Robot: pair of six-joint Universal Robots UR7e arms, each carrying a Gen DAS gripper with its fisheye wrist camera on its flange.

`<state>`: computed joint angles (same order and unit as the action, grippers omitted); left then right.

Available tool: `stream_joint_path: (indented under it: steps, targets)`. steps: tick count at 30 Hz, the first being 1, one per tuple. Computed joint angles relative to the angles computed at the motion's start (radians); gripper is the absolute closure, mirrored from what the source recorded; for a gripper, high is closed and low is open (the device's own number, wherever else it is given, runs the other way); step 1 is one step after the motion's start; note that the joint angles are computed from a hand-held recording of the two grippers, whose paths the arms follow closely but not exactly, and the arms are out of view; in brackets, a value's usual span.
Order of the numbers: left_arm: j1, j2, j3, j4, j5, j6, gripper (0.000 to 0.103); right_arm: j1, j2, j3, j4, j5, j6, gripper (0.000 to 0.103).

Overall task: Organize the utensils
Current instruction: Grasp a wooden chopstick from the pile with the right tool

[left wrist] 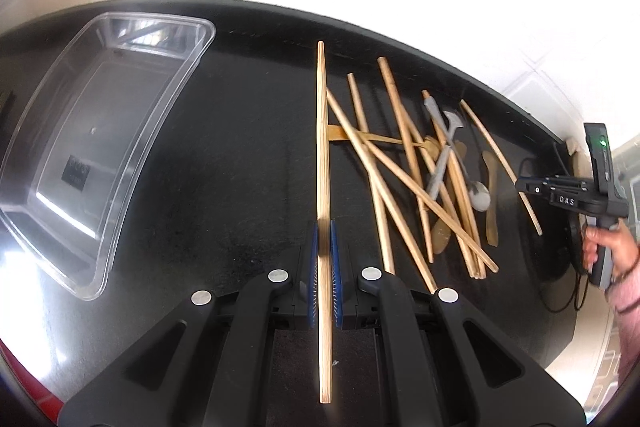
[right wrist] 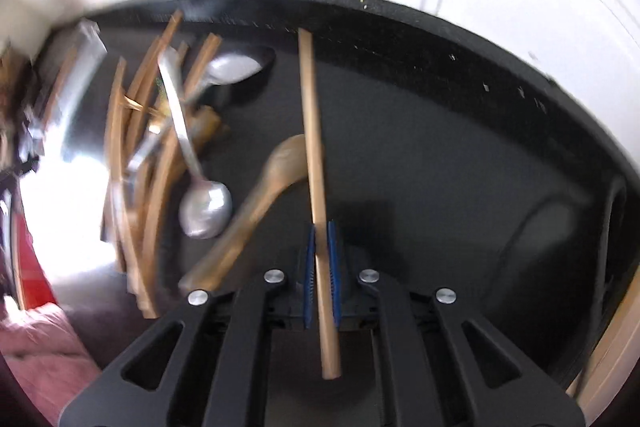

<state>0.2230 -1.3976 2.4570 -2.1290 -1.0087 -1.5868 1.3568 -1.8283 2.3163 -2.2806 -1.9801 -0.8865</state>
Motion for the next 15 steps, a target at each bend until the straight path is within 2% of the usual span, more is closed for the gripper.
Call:
stream_joint_path:
  steps: [2,5,9,10,11,13,14,15]
  targets:
    - [-0.009,-0.003,0.005,-0.018,0.000,0.030,0.098,-0.020,-0.071,0.029,0.026,0.039,0.022,0.096]
    - [-0.014,-0.007,0.013,-0.046,-0.007,0.080,0.098,-0.086,-0.206,0.093,0.089,0.133,0.076,0.096]
    - [-0.008,0.006,0.020,-0.073,-0.029,0.158,0.098,-0.243,-0.446,0.209,0.207,0.303,0.091,0.096]
    - [-0.003,0.003,0.024,-0.074,-0.030,0.167,0.098,-0.257,-0.482,0.226,0.225,0.333,0.099,0.096]
    - [-0.001,-0.002,0.027,-0.074,-0.033,0.172,0.098,-0.262,-0.541,0.241,0.270,0.366,0.113,0.096]
    - [0.000,-0.025,0.033,-0.061,-0.035,0.185,0.098,-0.228,-0.635,0.277,0.323,0.410,0.153,0.096]
    - [-0.002,-0.034,0.033,-0.050,-0.033,0.187,0.098,-0.181,-0.666,0.294,0.332,0.417,0.189,0.096]
    - [-0.006,-0.054,0.034,-0.034,-0.030,0.196,0.098,-0.101,-0.682,0.310,0.319,0.414,0.249,0.096]
